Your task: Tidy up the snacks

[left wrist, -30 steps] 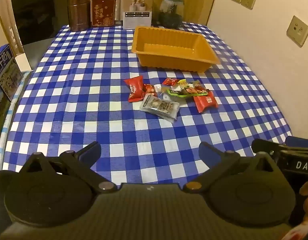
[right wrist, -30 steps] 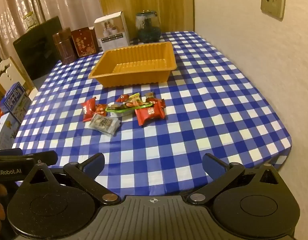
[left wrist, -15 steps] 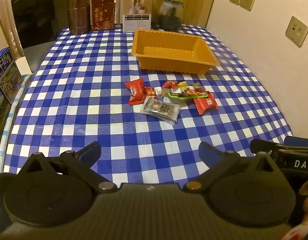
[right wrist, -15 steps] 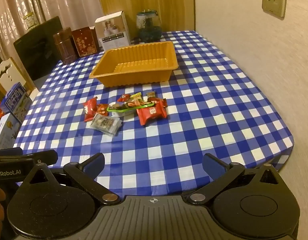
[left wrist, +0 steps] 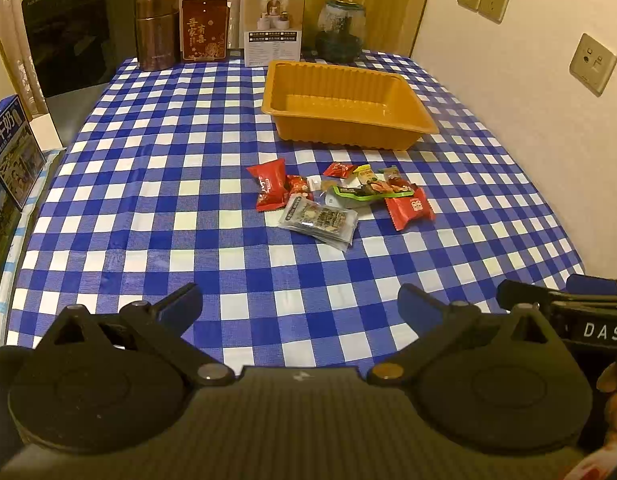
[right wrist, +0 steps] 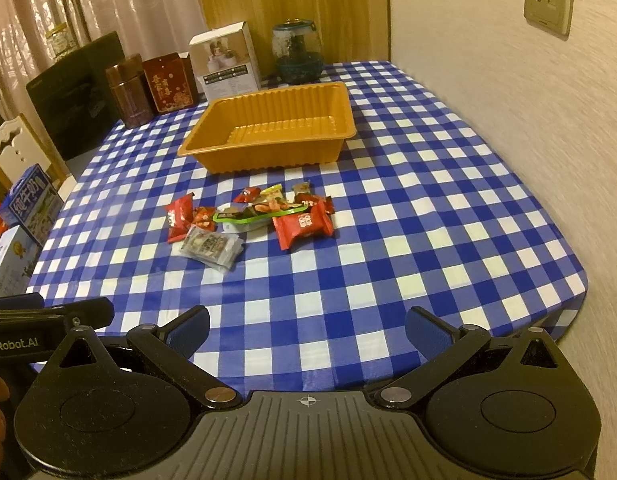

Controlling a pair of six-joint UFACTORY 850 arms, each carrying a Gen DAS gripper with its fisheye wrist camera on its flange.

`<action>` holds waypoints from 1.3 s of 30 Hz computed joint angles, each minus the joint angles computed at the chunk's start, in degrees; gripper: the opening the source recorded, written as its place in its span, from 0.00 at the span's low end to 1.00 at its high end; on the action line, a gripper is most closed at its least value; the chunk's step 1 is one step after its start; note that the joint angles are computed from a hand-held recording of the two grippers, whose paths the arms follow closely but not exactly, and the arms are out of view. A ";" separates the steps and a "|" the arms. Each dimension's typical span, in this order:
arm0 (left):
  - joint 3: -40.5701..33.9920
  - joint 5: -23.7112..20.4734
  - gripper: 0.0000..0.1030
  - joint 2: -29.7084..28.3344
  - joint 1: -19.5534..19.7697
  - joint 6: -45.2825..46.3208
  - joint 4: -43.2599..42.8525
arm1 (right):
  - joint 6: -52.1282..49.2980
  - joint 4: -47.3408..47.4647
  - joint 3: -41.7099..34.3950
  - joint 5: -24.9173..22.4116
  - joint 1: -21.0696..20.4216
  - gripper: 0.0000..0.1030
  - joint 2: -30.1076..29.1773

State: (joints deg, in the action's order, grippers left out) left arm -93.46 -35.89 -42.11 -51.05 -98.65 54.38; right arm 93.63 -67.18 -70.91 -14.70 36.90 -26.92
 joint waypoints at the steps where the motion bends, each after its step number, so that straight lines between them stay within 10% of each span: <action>1: -0.04 0.05 1.00 -0.03 0.01 0.00 -0.03 | 0.08 -0.16 0.05 0.11 -0.02 1.00 0.02; 39: -0.64 -0.17 1.00 -0.38 -0.17 -0.09 -0.09 | 0.96 -1.00 0.12 0.14 -0.15 1.00 0.03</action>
State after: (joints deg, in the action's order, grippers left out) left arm -94.10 -36.07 -42.49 -51.22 -98.74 54.29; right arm 94.60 -68.18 -70.79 -14.56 36.75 -26.89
